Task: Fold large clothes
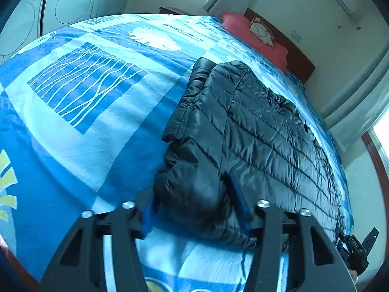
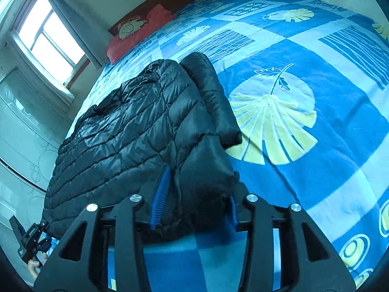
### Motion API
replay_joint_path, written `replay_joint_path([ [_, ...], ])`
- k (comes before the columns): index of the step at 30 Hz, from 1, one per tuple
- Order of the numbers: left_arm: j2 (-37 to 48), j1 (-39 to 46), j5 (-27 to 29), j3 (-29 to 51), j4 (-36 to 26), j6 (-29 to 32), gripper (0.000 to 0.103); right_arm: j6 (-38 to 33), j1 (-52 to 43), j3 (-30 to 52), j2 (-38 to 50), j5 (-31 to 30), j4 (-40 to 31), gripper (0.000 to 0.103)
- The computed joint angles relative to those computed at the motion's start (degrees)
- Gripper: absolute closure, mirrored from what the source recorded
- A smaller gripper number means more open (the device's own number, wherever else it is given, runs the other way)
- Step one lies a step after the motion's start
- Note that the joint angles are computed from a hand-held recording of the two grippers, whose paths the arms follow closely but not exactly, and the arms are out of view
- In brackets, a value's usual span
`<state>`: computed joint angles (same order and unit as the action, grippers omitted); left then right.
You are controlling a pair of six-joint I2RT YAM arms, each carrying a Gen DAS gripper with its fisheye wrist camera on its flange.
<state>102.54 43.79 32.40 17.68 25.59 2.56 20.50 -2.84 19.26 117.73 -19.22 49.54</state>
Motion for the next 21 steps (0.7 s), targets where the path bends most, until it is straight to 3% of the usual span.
replay_joint_path([
  [4, -2.7, 3.4, 0.4, -0.8, -4.0, 5.5, 0.035, -0.9, 0.5, -4.3, -4.3, 0.8, -1.7, 0.053],
  [11, -9.0, 11.4, 2.5, 0.6, -16.6, 17.6, 0.033, -2.5, 9.8, -10.1, -18.0, 8.4, -12.1, 0.052],
  [14, -10.6, 13.1, 2.7, 2.0, -19.9, 20.1, 0.033, -1.4, 15.8, -10.6, -24.6, 10.8, -16.6, 0.054],
  [17, -11.2, 12.8, 2.2, 4.3, -21.0, 20.1, 0.033, -0.4, 20.8, -6.8, -25.3, 11.9, -18.7, 0.057],
  [18, -10.9, 11.8, 2.1, 5.8, -21.7, 19.6, 0.033, -0.2, 22.3, -4.3, -23.8, 12.0, -19.3, 0.063],
  [21, -9.1, 8.1, 1.8, 9.9, -22.5, 17.8, 0.03, 0.2, 24.9, 5.3, -17.7, 10.7, -22.5, 0.066],
])
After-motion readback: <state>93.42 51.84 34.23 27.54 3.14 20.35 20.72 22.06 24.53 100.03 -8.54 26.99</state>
